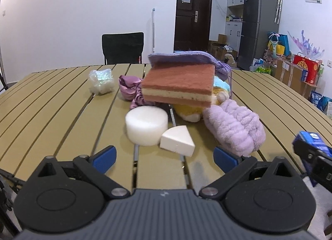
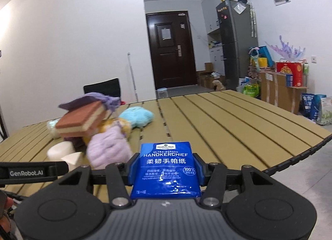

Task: Collect trash
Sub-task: 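Grasp the white triangular block with the left tool while the right tool holds the tissue pack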

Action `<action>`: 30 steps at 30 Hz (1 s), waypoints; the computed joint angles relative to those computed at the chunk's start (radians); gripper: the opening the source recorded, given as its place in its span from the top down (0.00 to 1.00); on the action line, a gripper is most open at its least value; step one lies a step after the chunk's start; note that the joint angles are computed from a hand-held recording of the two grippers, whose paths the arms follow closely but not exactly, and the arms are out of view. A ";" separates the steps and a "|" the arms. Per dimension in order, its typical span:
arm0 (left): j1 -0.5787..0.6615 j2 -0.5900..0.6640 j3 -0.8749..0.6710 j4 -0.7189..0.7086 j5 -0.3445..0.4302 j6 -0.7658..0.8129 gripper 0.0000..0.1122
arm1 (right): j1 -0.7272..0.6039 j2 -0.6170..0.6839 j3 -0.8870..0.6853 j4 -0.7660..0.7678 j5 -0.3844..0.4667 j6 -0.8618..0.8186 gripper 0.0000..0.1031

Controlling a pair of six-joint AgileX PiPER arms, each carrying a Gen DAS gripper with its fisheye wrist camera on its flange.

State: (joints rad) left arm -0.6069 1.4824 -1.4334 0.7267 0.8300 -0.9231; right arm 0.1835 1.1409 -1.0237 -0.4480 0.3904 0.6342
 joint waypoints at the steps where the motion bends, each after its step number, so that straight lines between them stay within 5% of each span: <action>1: -0.009 0.018 -0.012 0.022 0.010 -0.022 0.10 | -0.012 0.003 0.000 0.002 -0.005 -0.004 0.51; 7: -0.049 0.102 -0.078 0.117 0.046 -0.112 0.18 | -0.035 0.020 0.010 -0.049 -0.025 0.028 0.51; 10: -0.063 0.143 -0.117 0.131 0.076 -0.105 0.31 | -0.037 0.030 0.013 -0.092 -0.027 0.062 0.51; 16: -0.045 0.178 -0.150 0.094 0.084 -0.087 0.33 | -0.043 0.048 0.007 -0.110 -0.034 0.080 0.51; 20: -0.022 0.182 -0.146 0.066 0.054 -0.061 0.47 | -0.032 0.054 0.010 -0.153 -0.035 0.113 0.51; 23: -0.009 0.171 -0.132 0.069 0.025 -0.042 0.70 | -0.026 0.055 0.011 -0.191 -0.035 0.160 0.51; 30: -0.005 0.136 -0.098 0.082 0.005 -0.038 0.73 | -0.020 0.041 0.016 -0.189 -0.034 0.155 0.51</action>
